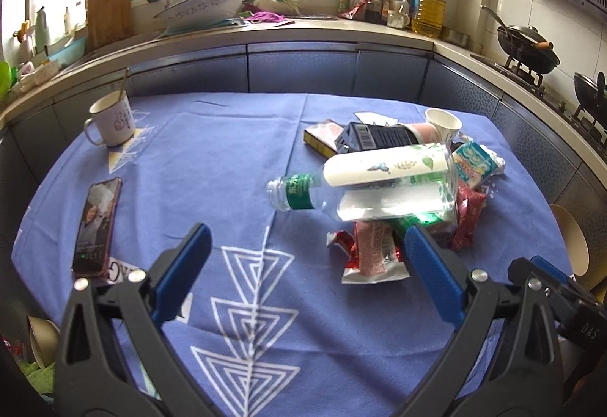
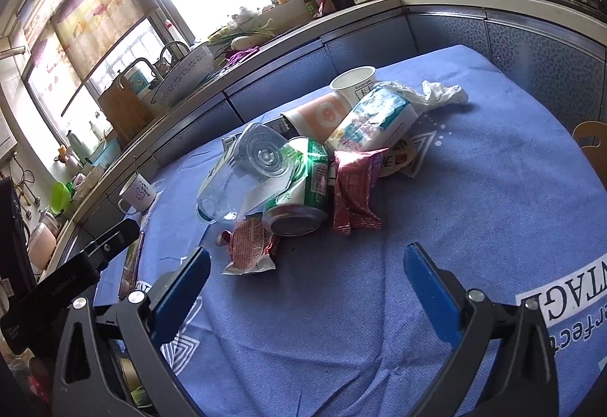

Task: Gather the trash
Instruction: 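Move the left tool toward the clear plastic water bottle on the pile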

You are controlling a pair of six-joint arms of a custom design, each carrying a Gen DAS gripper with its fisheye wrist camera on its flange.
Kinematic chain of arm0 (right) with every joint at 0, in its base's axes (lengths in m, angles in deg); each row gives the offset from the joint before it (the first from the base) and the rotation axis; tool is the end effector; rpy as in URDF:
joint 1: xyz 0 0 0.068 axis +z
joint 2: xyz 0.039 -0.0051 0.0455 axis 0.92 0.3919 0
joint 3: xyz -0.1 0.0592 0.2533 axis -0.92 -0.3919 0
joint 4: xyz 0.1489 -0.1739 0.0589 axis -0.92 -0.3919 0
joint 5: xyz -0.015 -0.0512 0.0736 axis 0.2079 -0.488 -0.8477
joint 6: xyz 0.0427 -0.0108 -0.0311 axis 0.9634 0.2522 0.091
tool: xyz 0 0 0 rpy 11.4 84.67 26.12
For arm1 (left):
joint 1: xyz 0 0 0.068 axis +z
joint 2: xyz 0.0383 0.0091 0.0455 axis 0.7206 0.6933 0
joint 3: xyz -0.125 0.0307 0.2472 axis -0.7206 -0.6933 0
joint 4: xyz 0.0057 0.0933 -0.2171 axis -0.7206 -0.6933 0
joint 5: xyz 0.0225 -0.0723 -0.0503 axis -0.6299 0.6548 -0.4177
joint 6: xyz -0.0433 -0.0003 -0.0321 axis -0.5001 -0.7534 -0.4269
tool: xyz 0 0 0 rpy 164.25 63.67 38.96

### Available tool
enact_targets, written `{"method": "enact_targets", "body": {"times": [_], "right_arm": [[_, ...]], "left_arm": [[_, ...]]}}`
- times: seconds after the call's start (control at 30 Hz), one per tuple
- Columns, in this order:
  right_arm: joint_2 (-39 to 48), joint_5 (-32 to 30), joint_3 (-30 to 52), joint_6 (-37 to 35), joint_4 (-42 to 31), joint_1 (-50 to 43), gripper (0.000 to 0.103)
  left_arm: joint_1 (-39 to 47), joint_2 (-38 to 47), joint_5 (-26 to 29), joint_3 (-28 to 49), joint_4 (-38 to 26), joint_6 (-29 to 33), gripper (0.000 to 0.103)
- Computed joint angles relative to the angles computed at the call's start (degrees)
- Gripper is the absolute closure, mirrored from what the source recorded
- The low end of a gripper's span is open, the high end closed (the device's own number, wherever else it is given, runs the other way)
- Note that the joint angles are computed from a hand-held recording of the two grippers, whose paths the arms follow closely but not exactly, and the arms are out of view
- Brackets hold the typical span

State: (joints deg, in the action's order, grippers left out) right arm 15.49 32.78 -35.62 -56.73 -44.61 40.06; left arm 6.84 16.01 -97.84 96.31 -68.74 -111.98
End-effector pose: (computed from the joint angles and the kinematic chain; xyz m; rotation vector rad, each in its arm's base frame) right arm 0.2115 -0.0778 0.1617 -0.1788 2.3084 0.6804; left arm 0.2050 -0.1407 0.1993 -0.2915 2.2655 0.0752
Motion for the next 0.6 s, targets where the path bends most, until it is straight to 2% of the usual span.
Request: {"method": "enact_targets", "body": {"times": [0.27,0.5,0.6], "right_arm": [[0.0,0.3,0.6,-4.0,-5.2,0.7,0.004],[2.7,-2.7,2.1,-8.3,-10.1,-1.1,0.004],[1.4,-1.2,1.8,-8.7,-10.0,0.0,0.004]], "left_arm": [[0.5,5.2,-3.7,4.0,-3.9,0.2,0.005],[1.0,6.0,-1.2,4.0,-2.9,0.9,0.005],[0.7,5.6,-0.7,3.6,-2.1,1.3,0.005]]}}
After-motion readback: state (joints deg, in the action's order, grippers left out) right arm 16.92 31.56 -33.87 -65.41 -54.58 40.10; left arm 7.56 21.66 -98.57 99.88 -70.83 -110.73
